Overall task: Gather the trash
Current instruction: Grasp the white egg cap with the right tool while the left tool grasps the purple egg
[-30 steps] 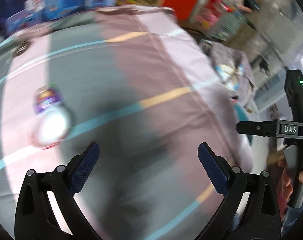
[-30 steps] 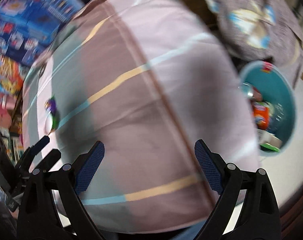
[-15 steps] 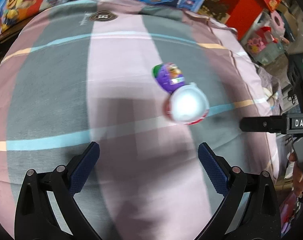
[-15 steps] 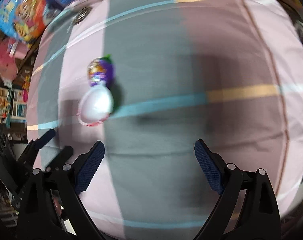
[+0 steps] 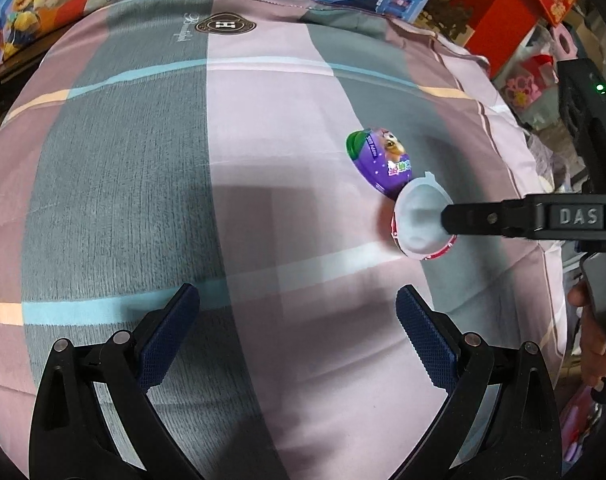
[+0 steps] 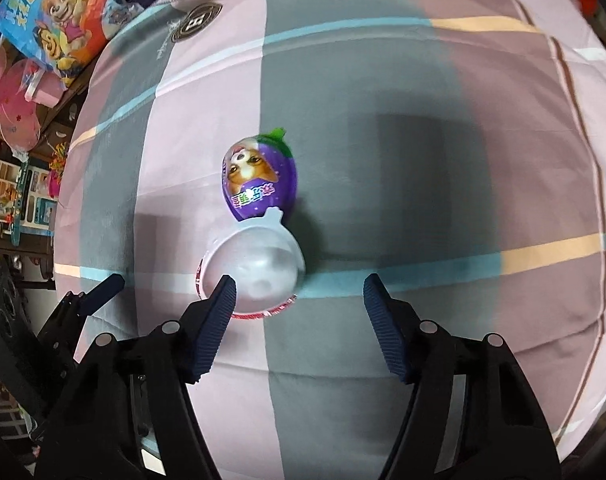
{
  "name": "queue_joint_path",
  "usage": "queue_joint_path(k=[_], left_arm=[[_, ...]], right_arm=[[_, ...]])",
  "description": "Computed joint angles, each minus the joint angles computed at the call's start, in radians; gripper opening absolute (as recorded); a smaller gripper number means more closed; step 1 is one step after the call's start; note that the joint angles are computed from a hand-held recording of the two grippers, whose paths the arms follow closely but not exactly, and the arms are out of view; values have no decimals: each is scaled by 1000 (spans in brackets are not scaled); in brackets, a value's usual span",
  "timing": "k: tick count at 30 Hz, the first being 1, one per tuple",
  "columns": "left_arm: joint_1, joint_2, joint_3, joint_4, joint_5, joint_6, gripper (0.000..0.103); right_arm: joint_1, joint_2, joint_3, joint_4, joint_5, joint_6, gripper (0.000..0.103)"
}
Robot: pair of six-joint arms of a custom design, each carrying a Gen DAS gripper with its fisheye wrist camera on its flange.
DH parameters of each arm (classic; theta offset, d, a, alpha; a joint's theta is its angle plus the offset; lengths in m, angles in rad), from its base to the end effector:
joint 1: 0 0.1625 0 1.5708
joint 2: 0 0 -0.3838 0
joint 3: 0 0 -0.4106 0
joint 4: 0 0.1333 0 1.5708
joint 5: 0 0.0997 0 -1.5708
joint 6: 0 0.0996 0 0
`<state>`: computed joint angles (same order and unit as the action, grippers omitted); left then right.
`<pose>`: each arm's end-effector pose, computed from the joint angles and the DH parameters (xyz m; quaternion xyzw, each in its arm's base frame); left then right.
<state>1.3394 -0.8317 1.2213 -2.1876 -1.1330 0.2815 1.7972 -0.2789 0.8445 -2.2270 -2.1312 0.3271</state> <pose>-0.0025 -0.7759 0.2248 0.2222 0.9444 -0.1052 0.2185 0.2629 -0.7835 -0.0269 -0.0608 -0.9582 0.1173 0.2539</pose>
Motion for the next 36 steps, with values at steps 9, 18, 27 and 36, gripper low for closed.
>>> queue_joint_path(k=[9,18,27,36], left_arm=[[2,18,-23,18,4,-16,99],[-17,60,-62,32,14,-18,99],[-54,174,-172,27,27,-60,99],[-102,271,-204,-66,186,-96,84]], right_arm=[[-4,52,-64,6,9,-47,11],[-8,-33,52,-119,-64,-88,4],[-50,-126,155,-212,-87,-76,5],[-88,-200,258,-294,-54,-95,5]])
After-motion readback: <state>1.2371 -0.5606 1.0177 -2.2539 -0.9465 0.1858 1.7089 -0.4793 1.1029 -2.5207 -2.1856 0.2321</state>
